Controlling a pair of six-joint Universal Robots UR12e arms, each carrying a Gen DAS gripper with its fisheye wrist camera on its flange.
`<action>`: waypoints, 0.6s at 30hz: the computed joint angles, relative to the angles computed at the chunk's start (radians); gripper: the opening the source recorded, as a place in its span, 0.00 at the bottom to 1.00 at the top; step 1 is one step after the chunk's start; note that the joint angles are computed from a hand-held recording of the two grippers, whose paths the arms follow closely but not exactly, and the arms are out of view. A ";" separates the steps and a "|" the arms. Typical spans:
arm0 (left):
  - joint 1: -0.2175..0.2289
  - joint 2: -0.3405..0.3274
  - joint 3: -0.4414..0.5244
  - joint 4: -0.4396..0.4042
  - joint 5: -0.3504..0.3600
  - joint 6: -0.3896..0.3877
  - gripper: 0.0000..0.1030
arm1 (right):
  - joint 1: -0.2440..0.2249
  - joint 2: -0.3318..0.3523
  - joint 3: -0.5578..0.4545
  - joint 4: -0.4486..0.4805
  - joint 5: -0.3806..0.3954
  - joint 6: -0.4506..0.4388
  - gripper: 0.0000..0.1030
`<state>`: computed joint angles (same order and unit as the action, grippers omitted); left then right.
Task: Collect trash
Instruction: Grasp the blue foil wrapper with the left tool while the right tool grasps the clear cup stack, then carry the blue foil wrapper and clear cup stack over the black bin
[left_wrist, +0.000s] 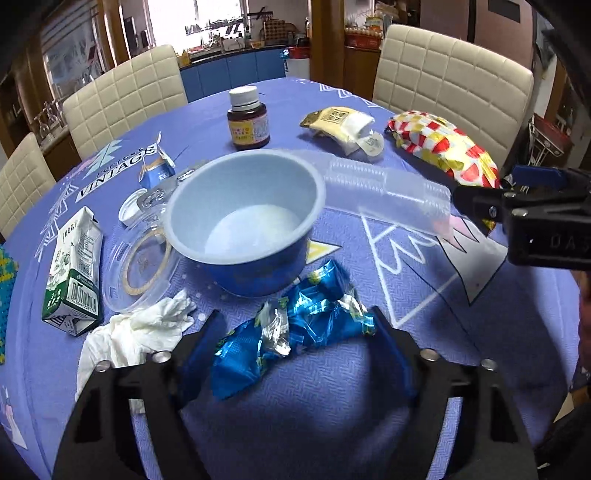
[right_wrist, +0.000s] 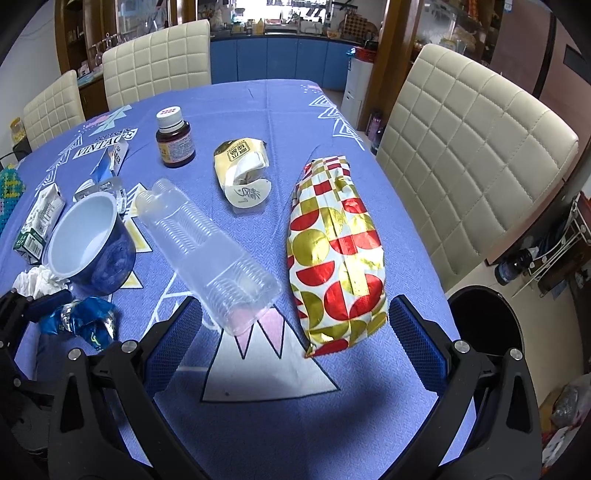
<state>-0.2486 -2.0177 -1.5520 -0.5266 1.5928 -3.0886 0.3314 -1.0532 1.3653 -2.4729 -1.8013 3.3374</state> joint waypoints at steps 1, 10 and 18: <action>0.001 -0.003 0.002 0.005 -0.004 0.010 0.70 | 0.000 0.003 -0.005 0.001 0.003 0.000 0.97; 0.014 -0.005 0.011 0.004 -0.033 0.004 0.30 | 0.010 0.032 -0.038 -0.030 0.074 -0.097 0.97; 0.018 -0.008 0.011 0.019 -0.046 0.009 0.30 | 0.012 0.083 -0.100 0.018 0.058 -0.115 0.97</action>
<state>-0.2309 -2.0255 -1.5409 -0.5077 1.5466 -3.0793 0.3430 -0.9700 1.2648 -2.4546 -1.7433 3.2219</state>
